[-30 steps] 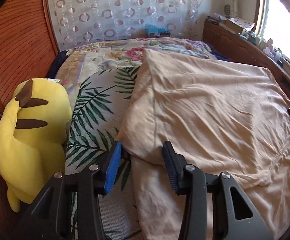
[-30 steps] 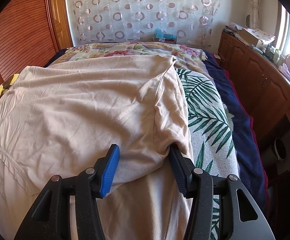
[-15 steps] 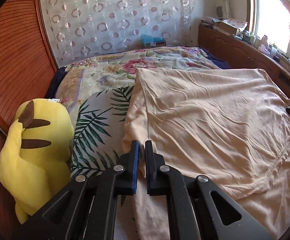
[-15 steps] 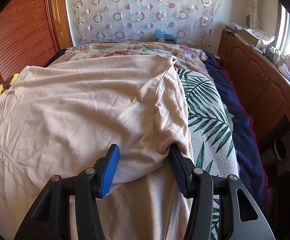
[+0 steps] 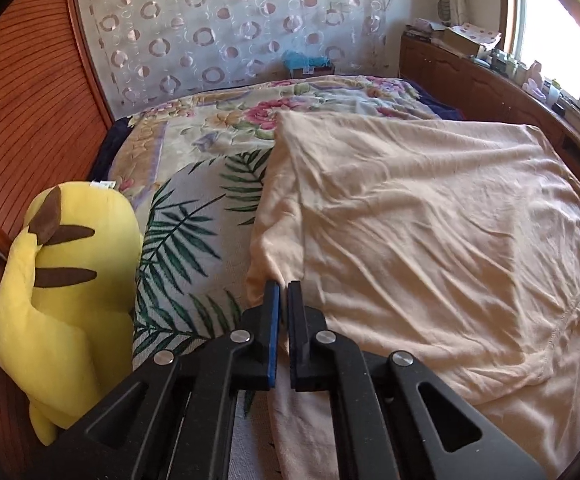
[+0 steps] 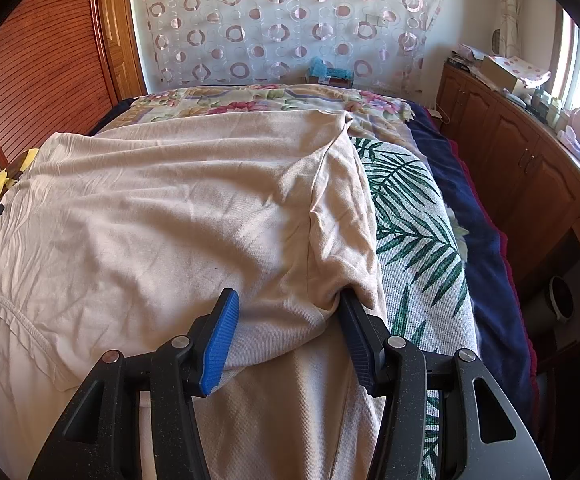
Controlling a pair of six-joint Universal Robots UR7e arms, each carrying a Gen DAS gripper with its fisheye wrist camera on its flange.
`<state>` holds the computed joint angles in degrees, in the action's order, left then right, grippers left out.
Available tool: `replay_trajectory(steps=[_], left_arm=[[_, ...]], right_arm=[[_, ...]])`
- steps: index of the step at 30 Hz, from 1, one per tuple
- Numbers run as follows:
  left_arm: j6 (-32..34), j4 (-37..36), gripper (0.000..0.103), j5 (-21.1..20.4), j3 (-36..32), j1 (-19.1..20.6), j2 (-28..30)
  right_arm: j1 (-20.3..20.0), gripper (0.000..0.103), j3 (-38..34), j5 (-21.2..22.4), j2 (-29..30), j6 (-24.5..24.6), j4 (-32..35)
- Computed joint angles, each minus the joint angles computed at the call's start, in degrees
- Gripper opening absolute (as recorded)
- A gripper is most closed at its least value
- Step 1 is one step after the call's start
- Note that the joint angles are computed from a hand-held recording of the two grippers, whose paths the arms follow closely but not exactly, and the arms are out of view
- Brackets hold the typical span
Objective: Fold small clothes
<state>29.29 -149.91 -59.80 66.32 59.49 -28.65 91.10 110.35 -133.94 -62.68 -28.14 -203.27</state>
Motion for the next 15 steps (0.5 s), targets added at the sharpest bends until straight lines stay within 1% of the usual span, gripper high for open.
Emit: replay_trajectory(steps=[1, 2, 3, 5, 8, 10, 12, 15], left_arm=[[0.35, -0.8, 0.004, -0.28, 0.4, -0.21, -0.3], [0.73, -1.42, 0.004, -0.65, 0.83, -0.46, -0.66], [0.72, -2.19, 0.004, -1.2, 1.31, -0.74, -1.16], [0.98, -3.31, 0.004, -2.15, 2.09, -1.17, -2.02], [1.41, -5.13, 0.004, -3.44, 4.18, -2.02, -3.77], [2.28, -6.23, 0.004, -3.41, 4.86, -2.34, -4.22], [3.51, -7.89, 0.004, -2.32, 5.17, -2.65, -4.25], [2.64, -7.14, 0.004, -2.11, 3.31, -2.33, -3.7]], right_arm=[[0.01, 0.012, 0.1, 0.45, -0.37, -0.3, 0.63], [0.18, 0.01, -0.05, 0.34, -0.6, -0.58, 1.58], [0.46, 0.008, -0.03, 0.46, -0.79, -1.17, 1.45], [1.12, 0.007, 0.68, 2.24, -1.47, -1.98, -0.29], [3.16, 0.006, 1.08, 2.26, -1.47, -4.89, -4.66], [4.19, 0.006, 1.35, 2.13, -1.7, -5.53, -5.77], [5.25, 0.006, 1.33, 1.36, -1.24, -7.48, -7.74], [6.07, 0.006, 1.19, 0.53, -0.64, -9.01, -9.01]])
